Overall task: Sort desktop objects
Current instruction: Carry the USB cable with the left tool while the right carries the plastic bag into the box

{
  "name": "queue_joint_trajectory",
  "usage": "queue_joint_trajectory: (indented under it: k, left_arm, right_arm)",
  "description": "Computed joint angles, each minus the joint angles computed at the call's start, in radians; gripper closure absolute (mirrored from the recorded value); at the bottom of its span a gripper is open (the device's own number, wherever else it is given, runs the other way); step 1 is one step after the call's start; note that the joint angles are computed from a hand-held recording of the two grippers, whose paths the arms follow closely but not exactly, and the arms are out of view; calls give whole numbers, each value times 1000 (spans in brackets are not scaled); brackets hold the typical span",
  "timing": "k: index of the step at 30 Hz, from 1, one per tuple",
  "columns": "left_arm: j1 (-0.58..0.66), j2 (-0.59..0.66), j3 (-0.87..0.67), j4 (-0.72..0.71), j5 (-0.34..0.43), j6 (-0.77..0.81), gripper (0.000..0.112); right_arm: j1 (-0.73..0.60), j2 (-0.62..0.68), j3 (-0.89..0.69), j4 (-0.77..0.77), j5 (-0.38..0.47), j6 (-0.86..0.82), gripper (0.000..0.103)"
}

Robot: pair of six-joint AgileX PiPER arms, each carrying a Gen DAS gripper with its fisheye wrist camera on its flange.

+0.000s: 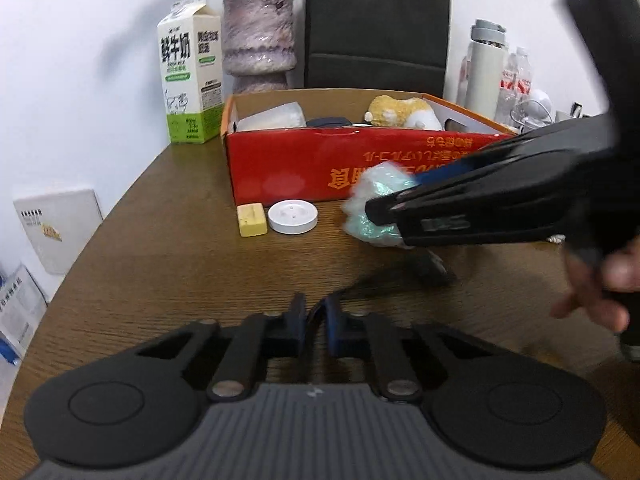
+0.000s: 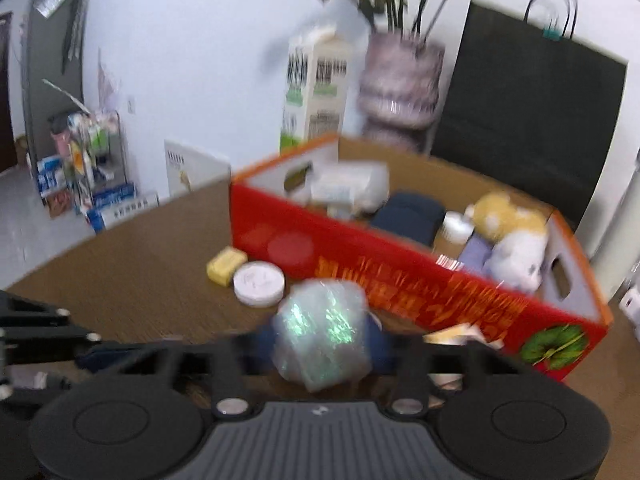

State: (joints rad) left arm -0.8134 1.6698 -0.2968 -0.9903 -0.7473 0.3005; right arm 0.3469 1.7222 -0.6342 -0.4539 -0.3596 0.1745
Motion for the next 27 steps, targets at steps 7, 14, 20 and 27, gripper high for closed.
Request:
queue_joint_trajectory:
  k: [7, 14, 20, 27]
  left_arm:
    - [-167, -165, 56, -161, -88, 62, 107]
    - [-83, -455, -26, -263, -63, 309, 107]
    - [239, -396, -313, -156, 212, 367, 107]
    - [484, -4, -828, -489, 501, 740, 107]
  right_arm:
    - [-150, -250, 168, -252, -104, 266, 90]
    - [-447, -511, 164, -636, -208, 625, 90]
    - [-520, -409, -104, -890, -224, 974, 90]
    - [-360, -55, -525, -1216, -27, 1379, 90]
